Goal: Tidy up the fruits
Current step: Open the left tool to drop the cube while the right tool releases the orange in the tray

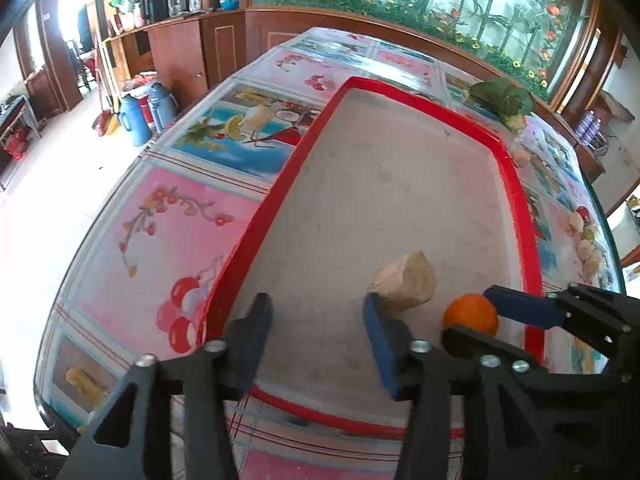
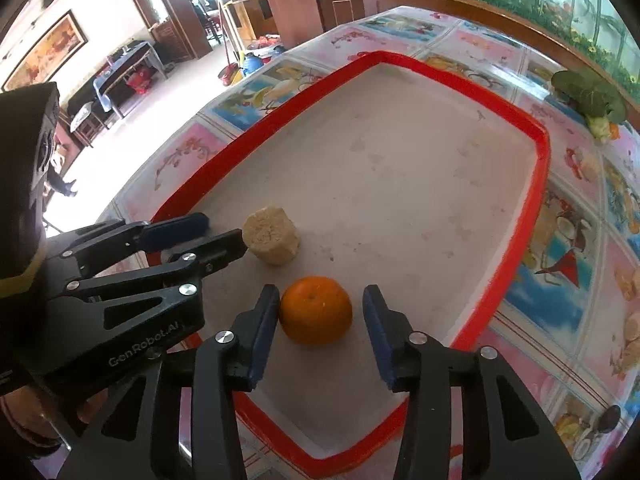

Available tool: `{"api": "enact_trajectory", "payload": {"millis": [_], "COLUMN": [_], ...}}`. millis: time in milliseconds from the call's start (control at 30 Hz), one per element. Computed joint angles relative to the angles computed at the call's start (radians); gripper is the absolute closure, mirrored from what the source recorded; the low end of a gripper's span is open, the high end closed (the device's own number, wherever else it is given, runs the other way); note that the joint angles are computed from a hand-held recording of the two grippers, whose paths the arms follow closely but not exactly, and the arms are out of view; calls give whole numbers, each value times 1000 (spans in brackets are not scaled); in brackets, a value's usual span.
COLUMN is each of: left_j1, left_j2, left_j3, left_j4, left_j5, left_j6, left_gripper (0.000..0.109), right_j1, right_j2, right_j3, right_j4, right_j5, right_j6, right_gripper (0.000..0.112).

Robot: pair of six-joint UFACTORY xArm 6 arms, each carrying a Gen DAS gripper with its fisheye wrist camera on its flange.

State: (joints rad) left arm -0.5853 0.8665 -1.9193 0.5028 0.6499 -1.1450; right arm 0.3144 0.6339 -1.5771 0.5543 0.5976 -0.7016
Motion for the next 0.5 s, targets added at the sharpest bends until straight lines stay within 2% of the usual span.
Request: {"api": "enact_trajectory", "payload": {"millis": [133,267,433,500], "left_j1": [-9,-26,-54,-73], "left_j2": [-19,-28,-35,-30], "left_j3": [18,13,-7,-31], "left_j4": [32,67,112,134], "left_j5": [11,44,93,122], "left_j6": [-34,-74,-122,-133], "left_gripper": [38,30,25,22], "right_j1": [-7,-18,-36,-47], "right_j2": [-32,-72,-137,-164], "right_j3": [36,80,155,186], "right_j4": [13,39,80,97], "right_j5": [-16,-29,-48,-52], "right_j6": [-17,-37,-84,-103], "right_gripper": [66,65,62,56]}}
